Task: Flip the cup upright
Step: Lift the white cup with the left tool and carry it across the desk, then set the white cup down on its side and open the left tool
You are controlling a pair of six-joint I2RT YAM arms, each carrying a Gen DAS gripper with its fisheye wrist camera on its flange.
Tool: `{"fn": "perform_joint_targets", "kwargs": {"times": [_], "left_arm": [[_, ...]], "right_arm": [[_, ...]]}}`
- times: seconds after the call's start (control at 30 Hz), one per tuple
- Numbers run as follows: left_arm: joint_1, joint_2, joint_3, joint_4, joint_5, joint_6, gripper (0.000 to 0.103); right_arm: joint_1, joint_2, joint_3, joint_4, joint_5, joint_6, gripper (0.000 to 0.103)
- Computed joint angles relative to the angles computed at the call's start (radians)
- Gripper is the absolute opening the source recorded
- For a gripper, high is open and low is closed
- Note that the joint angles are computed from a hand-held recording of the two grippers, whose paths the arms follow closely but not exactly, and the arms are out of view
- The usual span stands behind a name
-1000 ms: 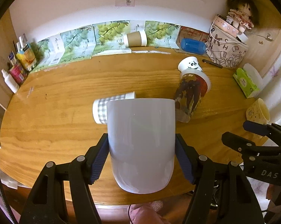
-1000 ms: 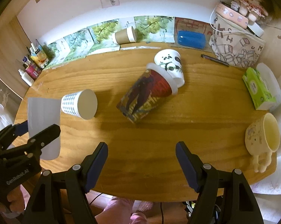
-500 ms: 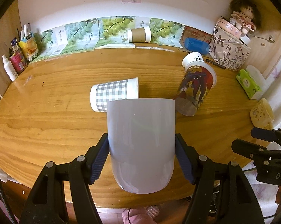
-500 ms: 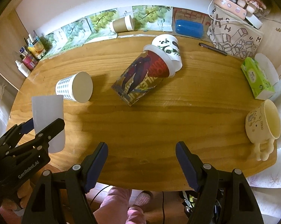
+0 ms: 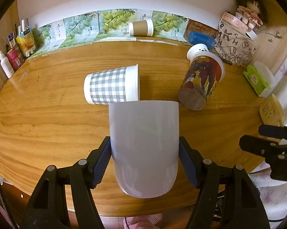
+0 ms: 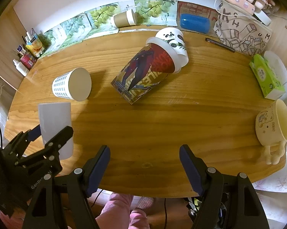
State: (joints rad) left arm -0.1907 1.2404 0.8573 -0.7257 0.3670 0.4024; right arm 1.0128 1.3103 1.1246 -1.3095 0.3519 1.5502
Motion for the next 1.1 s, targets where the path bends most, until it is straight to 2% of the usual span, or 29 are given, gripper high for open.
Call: {"fn": "perform_joint_targets", "kwargs": {"times": [0.43, 1.1], "left_arm": [[-0.024, 0.025, -0.031, 0.029, -0.023, 0.025, 0.072], [-0.019, 0.161, 0.068, -0.084, -0.003, 0.065, 0.073]], "right_arm": [[-0.031, 0.003, -0.020, 0.034, -0.010, -0.011, 0.076], [-0.083, 0.016, -0.038, 0.124, -0.037, -0.045, 0.076]]}}
